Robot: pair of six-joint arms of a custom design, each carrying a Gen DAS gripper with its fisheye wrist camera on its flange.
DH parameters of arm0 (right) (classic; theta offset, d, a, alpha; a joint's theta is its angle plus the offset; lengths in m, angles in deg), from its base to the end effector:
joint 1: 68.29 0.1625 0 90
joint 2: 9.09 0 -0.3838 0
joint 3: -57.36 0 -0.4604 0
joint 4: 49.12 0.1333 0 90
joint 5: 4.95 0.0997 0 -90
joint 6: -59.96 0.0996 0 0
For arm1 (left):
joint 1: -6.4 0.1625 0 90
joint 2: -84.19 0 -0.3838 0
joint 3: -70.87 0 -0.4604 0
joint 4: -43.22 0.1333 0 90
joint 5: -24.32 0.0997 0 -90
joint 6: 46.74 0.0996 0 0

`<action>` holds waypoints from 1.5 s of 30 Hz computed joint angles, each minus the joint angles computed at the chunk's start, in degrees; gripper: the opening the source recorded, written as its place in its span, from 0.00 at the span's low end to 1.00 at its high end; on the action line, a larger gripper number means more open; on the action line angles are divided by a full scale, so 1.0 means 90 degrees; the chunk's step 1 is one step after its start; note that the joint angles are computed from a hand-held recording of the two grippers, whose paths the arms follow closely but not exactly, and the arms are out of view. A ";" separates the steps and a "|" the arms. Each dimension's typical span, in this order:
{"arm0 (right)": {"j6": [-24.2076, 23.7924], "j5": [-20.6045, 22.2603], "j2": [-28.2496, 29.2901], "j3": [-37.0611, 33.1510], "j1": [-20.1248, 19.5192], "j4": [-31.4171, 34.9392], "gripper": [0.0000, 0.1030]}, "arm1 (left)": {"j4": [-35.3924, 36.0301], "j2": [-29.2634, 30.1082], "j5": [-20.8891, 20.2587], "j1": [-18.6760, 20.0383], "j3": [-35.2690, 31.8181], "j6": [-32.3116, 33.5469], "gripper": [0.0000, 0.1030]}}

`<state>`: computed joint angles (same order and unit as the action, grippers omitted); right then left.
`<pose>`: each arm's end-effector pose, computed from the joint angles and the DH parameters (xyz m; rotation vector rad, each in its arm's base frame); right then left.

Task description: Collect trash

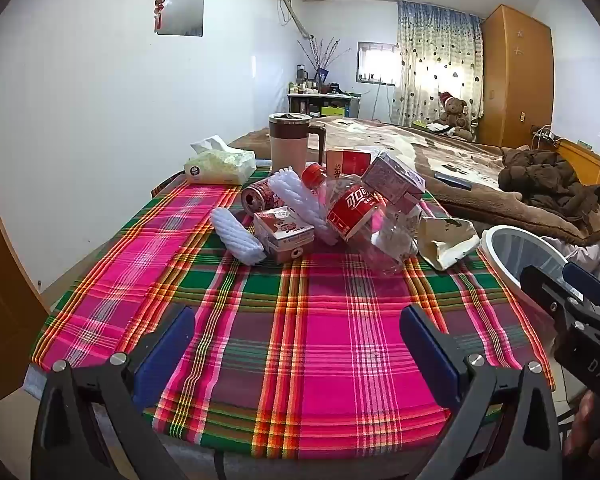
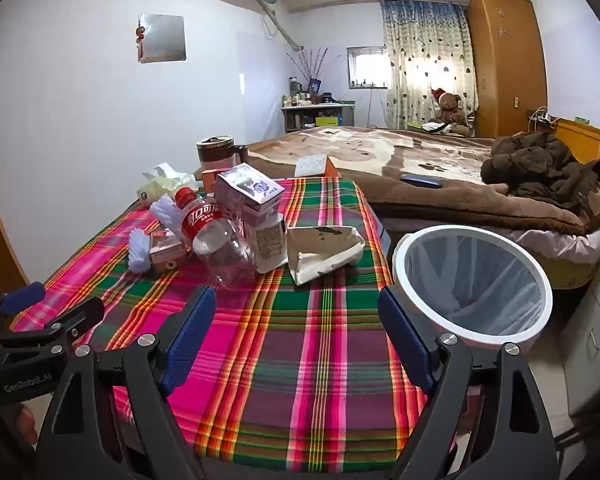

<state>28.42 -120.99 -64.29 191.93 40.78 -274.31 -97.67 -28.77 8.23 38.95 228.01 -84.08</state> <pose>0.2265 -0.3809 0.0574 0.7434 -2.2449 1.1770 -0.1151 -0.3451 0.1793 0.2682 2.0293 -1.2135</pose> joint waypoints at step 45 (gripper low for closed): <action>-0.0161 -0.0206 0.0162 -0.0114 0.0109 -0.0374 0.82 | 0.0149 -0.0102 0.0105 -0.0044 0.0014 -0.0181 1.00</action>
<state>26.97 -122.84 -62.83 190.90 41.76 -277.68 -96.32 -29.69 9.18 38.56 228.14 -85.71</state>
